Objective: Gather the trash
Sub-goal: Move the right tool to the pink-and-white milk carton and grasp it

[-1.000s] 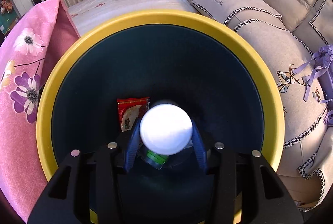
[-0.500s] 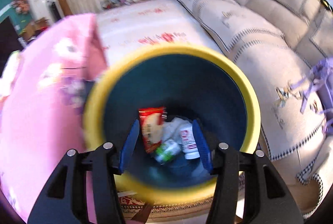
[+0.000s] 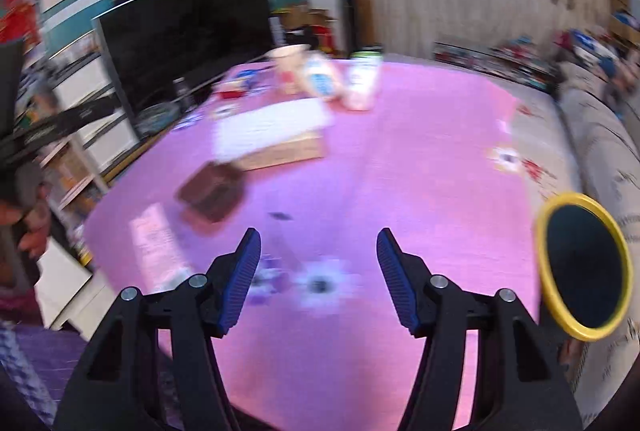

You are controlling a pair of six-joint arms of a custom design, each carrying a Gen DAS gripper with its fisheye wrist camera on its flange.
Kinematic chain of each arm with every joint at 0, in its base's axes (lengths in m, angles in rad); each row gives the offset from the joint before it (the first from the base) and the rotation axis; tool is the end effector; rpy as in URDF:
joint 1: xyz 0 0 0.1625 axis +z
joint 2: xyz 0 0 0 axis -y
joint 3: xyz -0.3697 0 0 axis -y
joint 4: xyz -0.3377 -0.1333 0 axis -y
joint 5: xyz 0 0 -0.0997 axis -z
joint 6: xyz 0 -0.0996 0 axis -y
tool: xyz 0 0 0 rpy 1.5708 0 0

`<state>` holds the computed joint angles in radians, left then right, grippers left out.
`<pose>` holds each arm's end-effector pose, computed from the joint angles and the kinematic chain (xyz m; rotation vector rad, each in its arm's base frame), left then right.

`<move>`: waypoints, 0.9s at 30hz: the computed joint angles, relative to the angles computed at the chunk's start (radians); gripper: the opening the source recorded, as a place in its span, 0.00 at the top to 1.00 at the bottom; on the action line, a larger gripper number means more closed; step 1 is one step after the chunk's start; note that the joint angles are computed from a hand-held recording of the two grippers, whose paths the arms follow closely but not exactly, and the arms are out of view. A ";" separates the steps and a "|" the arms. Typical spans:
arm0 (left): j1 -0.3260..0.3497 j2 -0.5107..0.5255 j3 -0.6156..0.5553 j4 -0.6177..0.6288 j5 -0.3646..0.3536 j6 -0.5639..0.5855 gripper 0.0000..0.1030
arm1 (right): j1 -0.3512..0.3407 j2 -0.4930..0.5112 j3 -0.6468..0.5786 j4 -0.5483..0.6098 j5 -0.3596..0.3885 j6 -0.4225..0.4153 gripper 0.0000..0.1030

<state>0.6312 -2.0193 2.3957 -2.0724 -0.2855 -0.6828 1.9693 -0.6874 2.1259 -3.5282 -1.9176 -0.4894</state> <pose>-0.0718 -0.3359 0.3561 0.1666 2.0399 -1.1981 0.2714 -0.3884 0.0304 1.0436 -2.4858 0.6927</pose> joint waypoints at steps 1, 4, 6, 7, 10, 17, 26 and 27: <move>-0.004 -0.025 -0.004 0.053 0.008 -0.036 0.09 | 0.017 0.013 0.000 0.010 0.024 -0.018 0.44; -0.016 -0.075 -0.019 0.177 0.023 -0.120 0.09 | 0.063 0.061 -0.026 0.040 0.074 -0.055 0.40; -0.024 -0.094 -0.025 0.233 0.029 -0.154 0.09 | 0.075 0.088 -0.031 0.040 0.116 -0.089 0.34; -0.030 -0.102 -0.028 0.265 0.033 -0.174 0.09 | 0.085 0.105 -0.041 0.039 0.116 -0.105 0.32; -0.043 -0.111 -0.030 0.302 0.033 -0.195 0.09 | 0.113 0.161 -0.067 0.010 0.082 -0.145 0.32; -0.043 -0.089 -0.021 0.254 0.016 -0.163 0.09 | 0.115 0.251 -0.142 0.024 0.023 -0.192 0.32; -0.022 -0.052 -0.004 0.133 -0.003 -0.082 0.09 | 0.105 0.341 -0.221 -0.059 -0.082 -0.185 0.32; -0.019 -0.048 -0.001 0.116 -0.006 -0.071 0.09 | 0.102 0.344 -0.230 -0.059 -0.095 -0.171 0.32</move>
<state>0.6126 -2.0673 2.3946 -1.9566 -0.2910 -0.7540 2.0718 -0.3429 1.8961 -3.5877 -2.0122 -0.6604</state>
